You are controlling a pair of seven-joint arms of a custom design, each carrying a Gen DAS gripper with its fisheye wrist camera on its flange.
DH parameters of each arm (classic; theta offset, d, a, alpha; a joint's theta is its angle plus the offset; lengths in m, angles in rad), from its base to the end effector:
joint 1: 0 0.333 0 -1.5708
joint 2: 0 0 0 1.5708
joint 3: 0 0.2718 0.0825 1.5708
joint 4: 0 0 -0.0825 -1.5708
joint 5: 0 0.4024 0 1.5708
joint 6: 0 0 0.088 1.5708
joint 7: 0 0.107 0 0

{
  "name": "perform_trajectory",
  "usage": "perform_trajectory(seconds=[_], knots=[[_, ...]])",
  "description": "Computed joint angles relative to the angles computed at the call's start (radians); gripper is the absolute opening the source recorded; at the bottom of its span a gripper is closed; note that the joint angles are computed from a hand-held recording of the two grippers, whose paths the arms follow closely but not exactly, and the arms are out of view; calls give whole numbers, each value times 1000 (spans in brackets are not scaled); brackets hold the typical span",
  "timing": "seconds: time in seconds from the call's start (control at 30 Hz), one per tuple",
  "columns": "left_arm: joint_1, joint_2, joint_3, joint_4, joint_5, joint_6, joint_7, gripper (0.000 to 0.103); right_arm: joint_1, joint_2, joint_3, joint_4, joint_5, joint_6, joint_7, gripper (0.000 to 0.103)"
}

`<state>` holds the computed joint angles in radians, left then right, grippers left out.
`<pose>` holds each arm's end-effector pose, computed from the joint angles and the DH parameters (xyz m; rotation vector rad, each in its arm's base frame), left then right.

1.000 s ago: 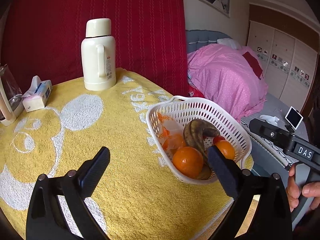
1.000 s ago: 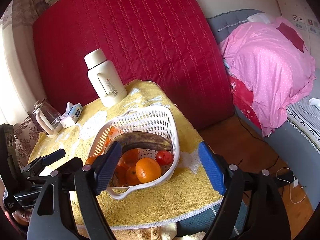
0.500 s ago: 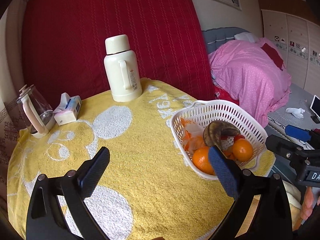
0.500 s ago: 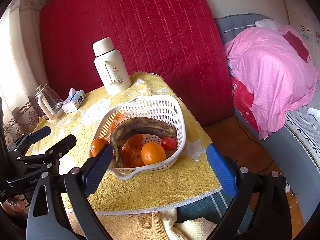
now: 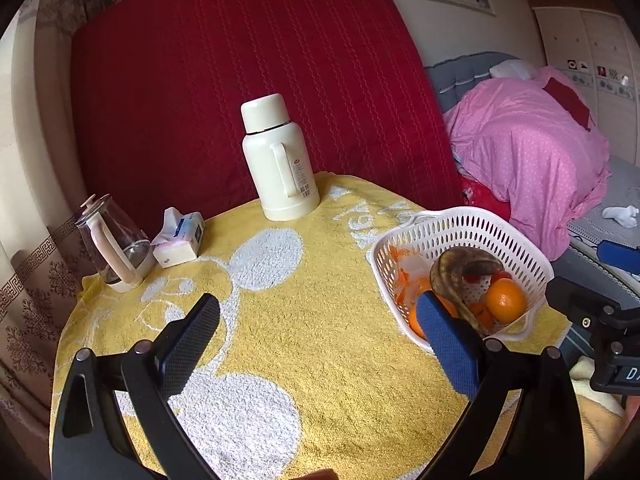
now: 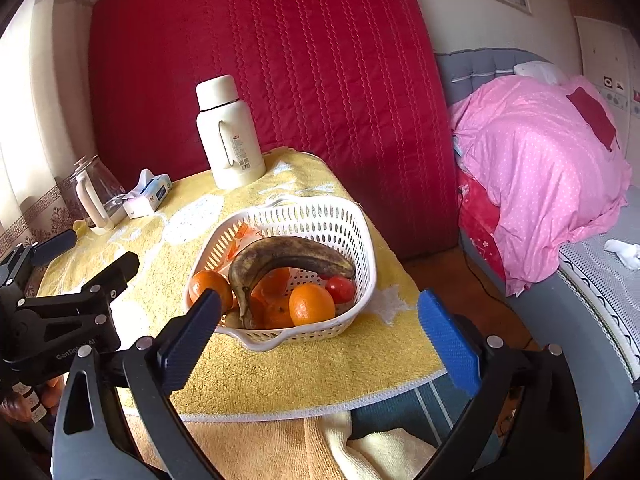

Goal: Organize fruits

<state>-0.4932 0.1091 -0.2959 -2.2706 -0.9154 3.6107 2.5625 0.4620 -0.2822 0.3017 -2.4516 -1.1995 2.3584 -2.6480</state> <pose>0.4555 -0.3130 0.3724 -0.9508 2.0019 -0.9937 0.3670 0.3311 0.3717 -1.2273 1.9718 -0.9060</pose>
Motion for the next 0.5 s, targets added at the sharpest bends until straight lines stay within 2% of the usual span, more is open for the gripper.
perform_trajectory(seconds=[0.5], knots=[[12, -35, -14, -46, 31, 26, -45, 98, 31, 35, 11, 49, -1, -54, -64, 100]])
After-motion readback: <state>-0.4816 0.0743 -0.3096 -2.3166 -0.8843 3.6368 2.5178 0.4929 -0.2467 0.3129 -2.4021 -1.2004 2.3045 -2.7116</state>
